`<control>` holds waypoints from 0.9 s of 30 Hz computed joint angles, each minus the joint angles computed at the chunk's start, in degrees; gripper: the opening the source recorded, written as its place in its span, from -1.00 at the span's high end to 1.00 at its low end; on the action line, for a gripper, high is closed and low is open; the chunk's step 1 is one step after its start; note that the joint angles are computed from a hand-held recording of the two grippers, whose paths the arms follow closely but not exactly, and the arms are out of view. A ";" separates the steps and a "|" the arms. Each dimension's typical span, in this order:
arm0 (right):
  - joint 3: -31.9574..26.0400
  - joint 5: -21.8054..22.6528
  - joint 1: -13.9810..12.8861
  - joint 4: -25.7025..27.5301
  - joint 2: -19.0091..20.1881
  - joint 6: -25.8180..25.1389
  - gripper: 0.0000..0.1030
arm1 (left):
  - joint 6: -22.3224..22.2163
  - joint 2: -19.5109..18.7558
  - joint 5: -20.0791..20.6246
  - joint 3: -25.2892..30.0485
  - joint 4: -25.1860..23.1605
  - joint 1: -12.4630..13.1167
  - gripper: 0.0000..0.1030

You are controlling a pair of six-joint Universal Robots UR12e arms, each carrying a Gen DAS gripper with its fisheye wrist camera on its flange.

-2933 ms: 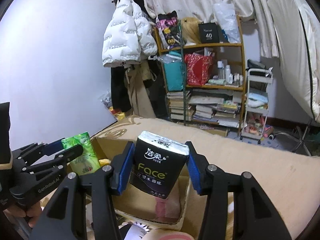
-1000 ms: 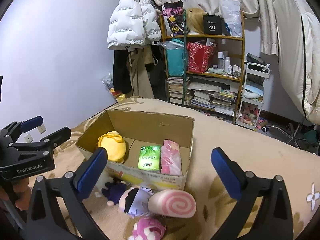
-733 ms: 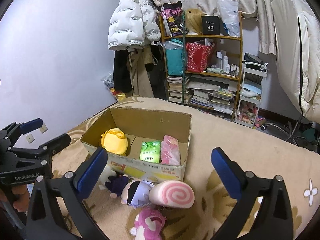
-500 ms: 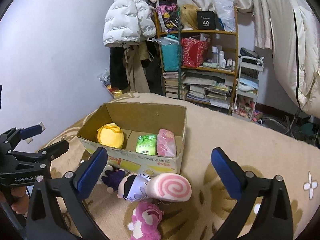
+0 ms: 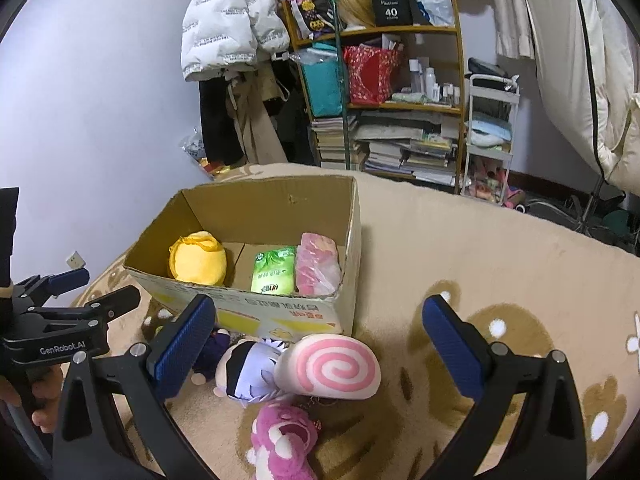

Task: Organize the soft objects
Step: 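Lower left tool onto white fluffy chick while right tool lowers onto swirl roll cushion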

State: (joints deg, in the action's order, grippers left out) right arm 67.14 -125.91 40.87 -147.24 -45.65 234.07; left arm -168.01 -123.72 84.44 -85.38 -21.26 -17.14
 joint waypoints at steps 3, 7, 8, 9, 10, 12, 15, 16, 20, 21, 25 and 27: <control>-0.43 0.89 -0.28 0.55 0.42 -0.08 -1.00 | -0.29 -1.30 1.09 1.25 -0.61 -0.21 -0.91; -1.22 2.10 -0.67 1.98 0.96 -1.11 -1.00 | -0.79 -2.61 1.75 2.91 -3.19 -0.22 -0.91; -1.34 2.36 -0.80 2.20 1.07 -1.11 -1.00 | -1.16 -3.00 1.19 3.58 -4.69 -0.07 -0.91; -1.32 2.60 -0.91 2.18 1.08 -1.16 -1.00 | -1.47 -3.29 1.01 4.07 -5.67 0.00 -0.91; -1.30 2.83 -1.02 2.25 1.12 -1.02 -1.00 | -1.61 -3.45 0.97 4.27 -6.06 0.05 -0.91; -1.23 3.54 -1.27 2.43 1.20 -0.64 -1.00 | -1.87 -4.01 1.40 4.98 -6.84 0.05 -0.91; -1.40 4.66 -1.66 3.29 1.45 -0.27 -1.00 | -1.84 -4.61 1.45 5.76 -8.43 0.05 -0.91; -1.47 5.05 -1.78 3.61 1.56 -0.16 -1.00 | -1.67 -4.70 1.65 5.81 -8.60 0.03 -0.91; -1.84 6.65 -2.15 4.56 2.01 0.45 -1.00 | -0.08 -5.10 2.74 6.10 -9.38 -0.39 -0.91; -1.87 7.10 -2.26 4.65 2.09 0.52 -1.00 | 0.09 -5.14 2.73 6.16 -9.67 -0.44 -0.91; -2.27 8.60 -2.60 5.98 2.52 0.96 -1.00 | 0.35 -5.63 3.67 6.79 -10.92 -0.70 -0.91; -2.21 9.36 -2.75 6.28 2.58 1.27 -1.00 | 0.19 -5.90 4.04 7.22 -12.16 -0.75 -0.91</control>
